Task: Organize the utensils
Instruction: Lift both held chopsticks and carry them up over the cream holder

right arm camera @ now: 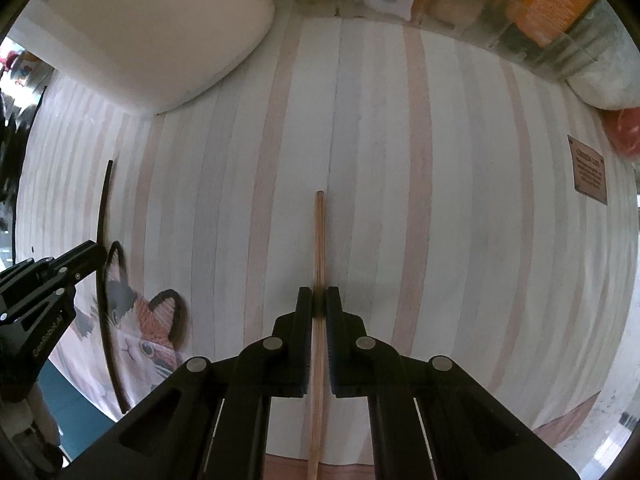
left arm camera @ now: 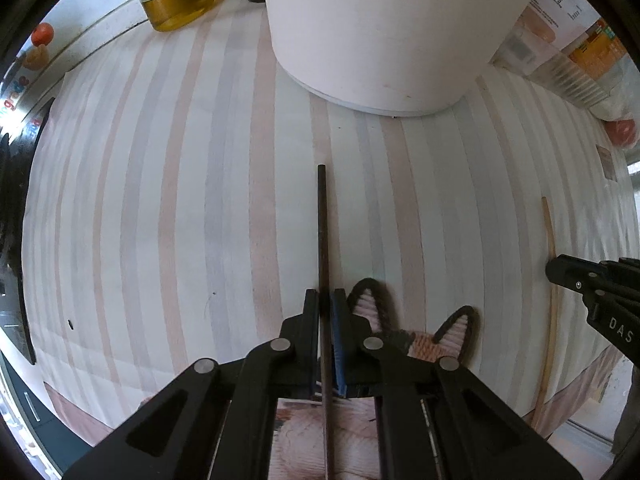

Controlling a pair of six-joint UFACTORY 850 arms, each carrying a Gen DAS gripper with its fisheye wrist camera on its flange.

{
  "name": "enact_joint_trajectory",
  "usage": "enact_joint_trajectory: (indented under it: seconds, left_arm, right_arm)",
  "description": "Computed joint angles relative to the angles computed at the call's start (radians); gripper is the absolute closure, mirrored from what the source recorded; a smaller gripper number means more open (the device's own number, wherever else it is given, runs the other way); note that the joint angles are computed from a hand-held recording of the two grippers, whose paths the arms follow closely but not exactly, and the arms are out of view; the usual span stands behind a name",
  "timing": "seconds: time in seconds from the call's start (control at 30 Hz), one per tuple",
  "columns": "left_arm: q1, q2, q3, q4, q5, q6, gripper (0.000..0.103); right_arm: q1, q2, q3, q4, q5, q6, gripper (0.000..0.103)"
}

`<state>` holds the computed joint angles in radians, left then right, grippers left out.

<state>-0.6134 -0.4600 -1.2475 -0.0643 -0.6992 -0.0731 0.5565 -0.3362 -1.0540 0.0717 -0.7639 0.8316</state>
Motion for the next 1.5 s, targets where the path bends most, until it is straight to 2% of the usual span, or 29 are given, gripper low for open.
enact_joint_trajectory:
  seconds: [0.07,0.17,0.27,0.5,0.83,1.23,1.5]
  left_arm:
    - [0.003,-0.003,-0.006,0.005,-0.007,0.006,0.098]
    - [-0.039,-0.028,-0.047,0.016,-0.023,-0.044,0.098]
    - [-0.051,-0.036,-0.051,0.041,-0.008,-0.081,0.099]
    - [-0.034,0.032,-0.02,0.094,0.042,-0.125,0.1]
    - [0.008,0.176,0.019,0.126,0.106,-0.168,0.1]
    - [0.035,0.322,-0.014,0.157,0.214,-0.197,0.1]
    - [0.045,0.343,-0.126,0.131,0.242,-0.17,0.1]
  right_arm:
    - [-0.001,-0.022,-0.028,-0.011,-0.022,-0.012,0.096]
    - [0.004,-0.049,-0.064,-0.032,-0.04,-0.005,0.096]
    - [0.008,-0.073,-0.083,-0.06,-0.02,0.019,0.096]
    - [0.024,0.01,-0.015,-0.078,0.142,0.128,0.097]
    - [0.092,0.116,-0.007,-0.343,0.233,0.412,0.097]
    - [0.102,0.201,-0.11,-0.689,0.208,0.637,0.097]
    - [0.066,0.173,-0.296,-0.854,0.172,0.66,0.097]
